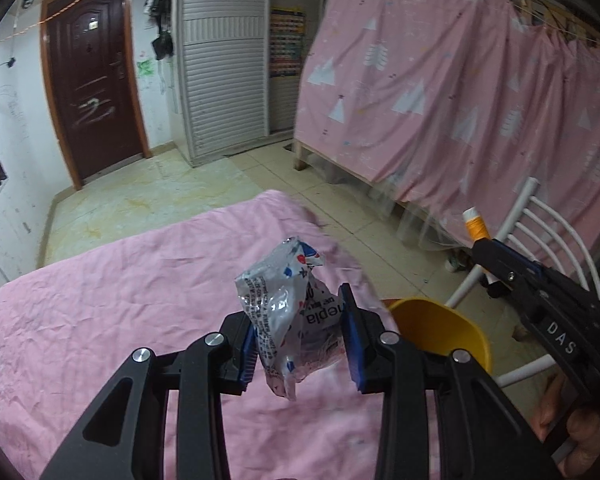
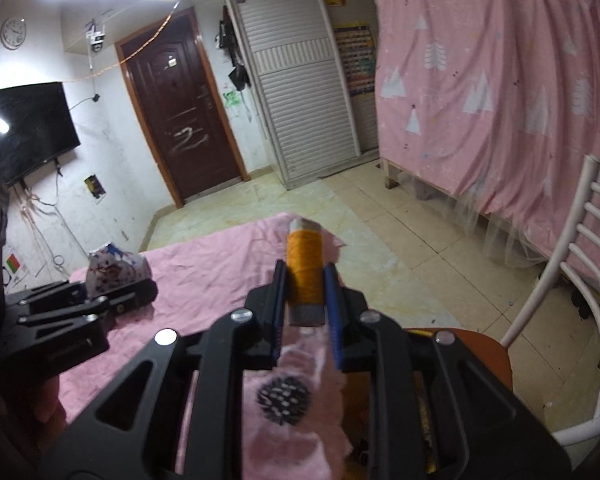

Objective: Collect trash
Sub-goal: 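Carry the wrapper and spool over the yellow bucket, then open both grippers over the bucket to drop the wrapper and spool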

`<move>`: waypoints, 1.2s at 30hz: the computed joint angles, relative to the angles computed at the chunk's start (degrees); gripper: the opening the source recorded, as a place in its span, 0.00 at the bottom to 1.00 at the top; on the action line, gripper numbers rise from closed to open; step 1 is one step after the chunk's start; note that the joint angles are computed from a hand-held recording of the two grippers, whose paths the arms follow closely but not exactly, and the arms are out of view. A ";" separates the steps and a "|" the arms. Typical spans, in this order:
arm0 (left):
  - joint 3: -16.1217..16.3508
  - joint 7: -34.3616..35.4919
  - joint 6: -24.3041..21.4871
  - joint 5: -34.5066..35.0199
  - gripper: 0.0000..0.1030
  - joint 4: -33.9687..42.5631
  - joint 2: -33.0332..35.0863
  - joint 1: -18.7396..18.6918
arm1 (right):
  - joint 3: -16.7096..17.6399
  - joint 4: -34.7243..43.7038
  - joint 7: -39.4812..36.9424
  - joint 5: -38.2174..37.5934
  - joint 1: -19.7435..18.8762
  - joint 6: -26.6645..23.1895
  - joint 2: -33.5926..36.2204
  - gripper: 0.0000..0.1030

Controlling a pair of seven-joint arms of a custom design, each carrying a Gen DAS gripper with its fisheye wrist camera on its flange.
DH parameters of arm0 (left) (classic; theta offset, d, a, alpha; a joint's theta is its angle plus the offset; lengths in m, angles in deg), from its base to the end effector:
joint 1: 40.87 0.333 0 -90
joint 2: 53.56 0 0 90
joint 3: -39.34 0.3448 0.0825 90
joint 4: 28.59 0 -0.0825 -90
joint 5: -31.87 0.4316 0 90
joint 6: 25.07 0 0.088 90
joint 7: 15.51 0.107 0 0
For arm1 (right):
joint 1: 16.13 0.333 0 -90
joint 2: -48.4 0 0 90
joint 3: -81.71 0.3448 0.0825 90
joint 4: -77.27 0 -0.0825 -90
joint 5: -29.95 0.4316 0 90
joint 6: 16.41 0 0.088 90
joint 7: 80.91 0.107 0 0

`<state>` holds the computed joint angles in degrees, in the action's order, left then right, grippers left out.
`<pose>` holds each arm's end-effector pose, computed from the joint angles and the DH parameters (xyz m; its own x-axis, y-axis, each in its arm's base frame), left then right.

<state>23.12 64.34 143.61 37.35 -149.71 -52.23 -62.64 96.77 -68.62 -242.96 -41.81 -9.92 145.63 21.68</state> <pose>0.4987 -0.3960 0.5037 -0.5571 -0.8287 0.0538 -0.5955 0.3535 -0.7214 0.4092 0.2163 0.4778 -0.2404 -0.9350 -0.2609 -0.4677 0.3471 -0.8129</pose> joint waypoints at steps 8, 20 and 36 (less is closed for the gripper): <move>-3.15 14.22 0.39 -14.08 0.26 1.22 2.10 -2.92 | -0.51 -8.07 0.90 3.45 -1.70 -0.03 -7.53 0.17; -4.00 16.09 -4.07 -13.80 0.43 7.40 7.76 -7.30 | 1.63 -15.34 -0.41 9.00 -7.54 3.71 -14.30 0.17; -3.92 18.86 -2.73 -19.15 0.61 5.02 5.70 -5.90 | 8.03 -15.52 -5.18 16.66 -13.93 8.81 -12.91 0.20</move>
